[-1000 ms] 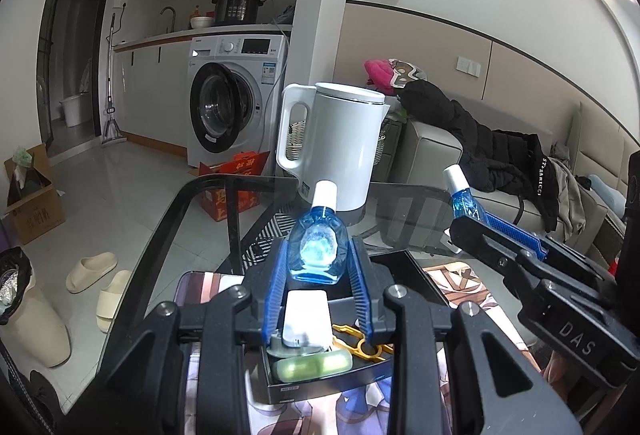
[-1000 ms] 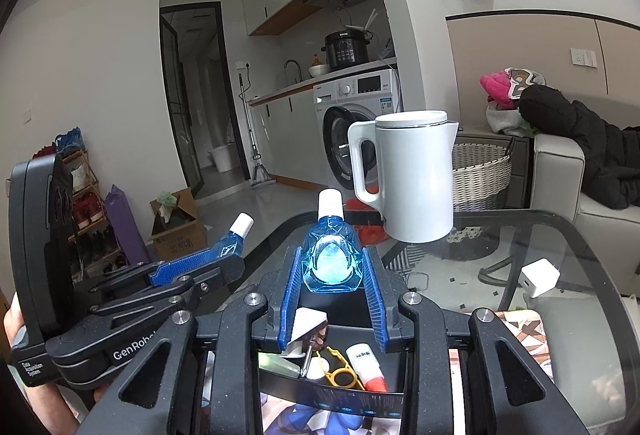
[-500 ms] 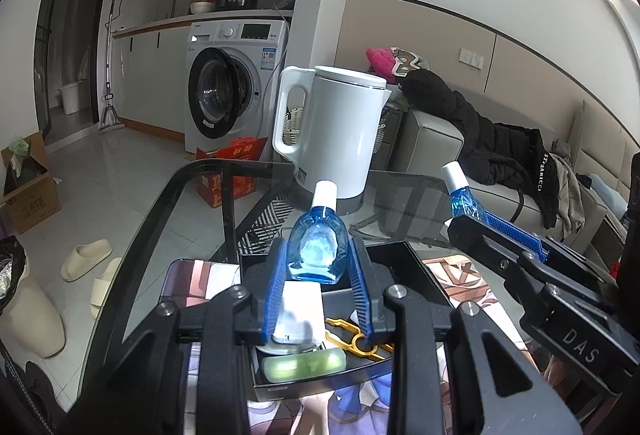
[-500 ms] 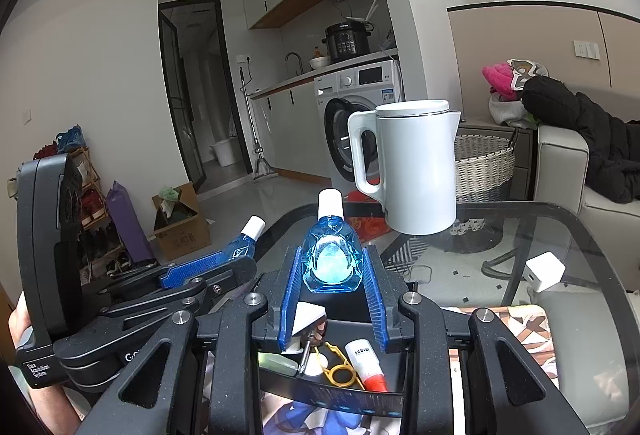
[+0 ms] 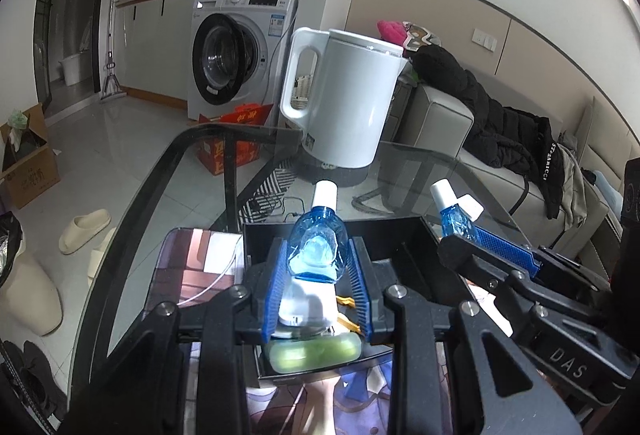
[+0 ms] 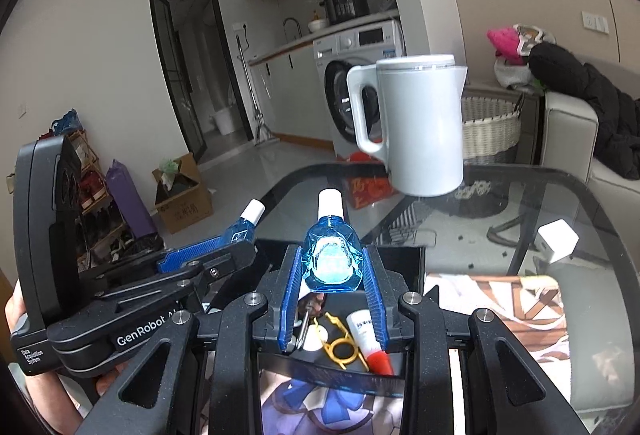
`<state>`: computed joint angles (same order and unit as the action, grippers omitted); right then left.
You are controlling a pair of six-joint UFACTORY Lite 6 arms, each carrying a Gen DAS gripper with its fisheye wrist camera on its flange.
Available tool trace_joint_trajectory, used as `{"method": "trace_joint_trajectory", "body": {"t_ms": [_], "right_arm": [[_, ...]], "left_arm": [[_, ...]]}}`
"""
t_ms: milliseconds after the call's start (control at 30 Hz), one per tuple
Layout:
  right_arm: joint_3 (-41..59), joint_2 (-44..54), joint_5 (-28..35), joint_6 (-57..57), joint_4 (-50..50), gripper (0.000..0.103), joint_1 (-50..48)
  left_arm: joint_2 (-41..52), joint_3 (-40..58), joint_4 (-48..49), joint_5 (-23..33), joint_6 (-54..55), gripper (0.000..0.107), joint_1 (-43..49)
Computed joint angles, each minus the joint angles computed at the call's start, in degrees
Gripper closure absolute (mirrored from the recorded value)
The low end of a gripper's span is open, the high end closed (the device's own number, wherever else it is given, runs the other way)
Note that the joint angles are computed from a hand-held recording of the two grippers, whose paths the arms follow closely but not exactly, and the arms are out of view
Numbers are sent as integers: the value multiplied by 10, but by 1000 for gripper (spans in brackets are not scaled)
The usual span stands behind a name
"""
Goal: Organize rigid objects
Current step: 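Carry the blue bottle over the box with right tool while left tool carries its bottle, then lower and release the bottle in the box with right tool while left tool releases its bottle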
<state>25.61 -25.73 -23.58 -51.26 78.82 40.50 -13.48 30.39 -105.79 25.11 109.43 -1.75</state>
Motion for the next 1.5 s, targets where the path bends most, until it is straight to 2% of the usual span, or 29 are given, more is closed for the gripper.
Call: {"method": "trace_joint_trajectory", "body": {"t_ms": [167,367,533,600,733,900,967,1033,1067,1200,1300,1367,1400,1500], "right_arm": [[18,38,44,3,-14,73,-33],[55,110,102,-26,1,73,-67],[96,194,148,-169,134,73,-92],[106,200,126,-241,189,73,-80],[104,194,138,-352,311,73,-88],[95,185,131,-371,345,72,-77],[93,183,121,-366,343,67,-73],[84,171,112,-327,316,62,-67],[78,164,118,-320,310,60,-71],[46,110,99,-266,279,49,-59],[31,78,76,-251,276,38,-40],[21,62,68,-235,268,33,-32],[18,54,56,-239,280,32,-19],[4,28,27,-235,294,24,18]], "left_arm": [[41,24,41,-13,-39,78,-8],[101,65,150,-37,-147,78,-26],[106,62,157,-39,-153,78,-35],[102,56,166,-36,-159,78,-34],[90,51,203,-33,-185,78,-33],[69,40,233,-44,-212,77,-38],[52,29,225,-47,-205,77,-36],[32,18,216,-56,-201,66,-32],[21,11,205,-53,-191,66,-27],[-20,-13,189,-35,-173,51,4],[-46,-27,193,-23,-179,48,20],[-72,-39,205,-28,-196,39,22],[-87,-47,211,-28,-203,29,25],[-150,-78,231,-29,-219,29,25]]}}
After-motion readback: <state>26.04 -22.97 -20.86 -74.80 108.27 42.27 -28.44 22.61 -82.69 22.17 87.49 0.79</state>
